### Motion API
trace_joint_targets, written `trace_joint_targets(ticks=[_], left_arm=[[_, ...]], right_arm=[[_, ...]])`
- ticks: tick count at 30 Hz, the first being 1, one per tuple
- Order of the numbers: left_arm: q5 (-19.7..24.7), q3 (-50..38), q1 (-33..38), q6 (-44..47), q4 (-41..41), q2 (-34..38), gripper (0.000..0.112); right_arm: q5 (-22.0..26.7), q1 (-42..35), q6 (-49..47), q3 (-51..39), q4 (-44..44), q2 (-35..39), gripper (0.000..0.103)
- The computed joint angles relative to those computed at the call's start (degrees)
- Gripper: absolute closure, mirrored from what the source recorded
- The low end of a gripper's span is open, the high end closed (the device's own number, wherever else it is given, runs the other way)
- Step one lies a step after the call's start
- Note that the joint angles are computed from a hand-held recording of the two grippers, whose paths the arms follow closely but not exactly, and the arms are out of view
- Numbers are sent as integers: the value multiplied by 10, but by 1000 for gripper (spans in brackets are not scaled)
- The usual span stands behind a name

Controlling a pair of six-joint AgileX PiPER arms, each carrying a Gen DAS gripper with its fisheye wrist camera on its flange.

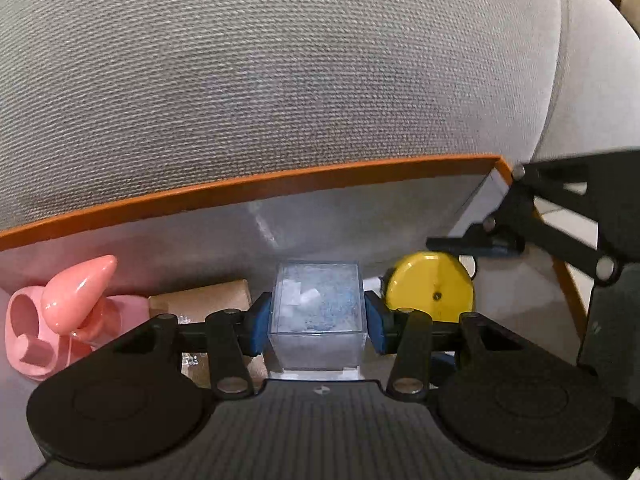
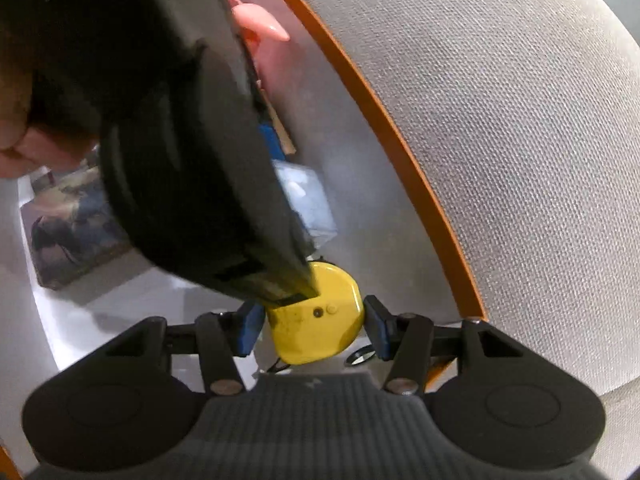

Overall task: Organize rigid objects
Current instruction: 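Lower the cube and tape measure into the shoebox beside the brown box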

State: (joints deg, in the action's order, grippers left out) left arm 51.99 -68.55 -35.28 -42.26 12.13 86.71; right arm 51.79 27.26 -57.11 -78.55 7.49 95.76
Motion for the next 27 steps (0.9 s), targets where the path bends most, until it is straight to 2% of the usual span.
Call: trace_joint_targets(ticks=[3, 6, 11, 14, 16, 21, 25, 27], left_arm=[[6, -9, -4, 17, 3, 9, 59], [4, -18, -1, 43, -6, 18, 56], [4, 6, -8, 87, -21, -10, 54], [14, 12, -16, 115, -19, -37, 45], [19, 6, -16, 138, -17, -42, 43], [41, 1, -10, 258, -55, -64, 45], [51, 7, -52, 320, -29, -67, 45], [62, 9, -69, 333, -10, -62, 45]], right_arm=[[1, 2, -7, -8, 0, 5, 49], [-19, 11, -18, 7, -16, 2, 49], [-29, 13, -34, 23, -20, 0, 49], [-33, 5, -52, 32, -10, 0, 49], [-33, 2, -61, 31, -2, 2, 49], [10, -37, -100, 2, 29, 7, 50], [77, -45, -108, -61, 29, 40, 50], [93, -40, -111, -110, 26, 77, 52]])
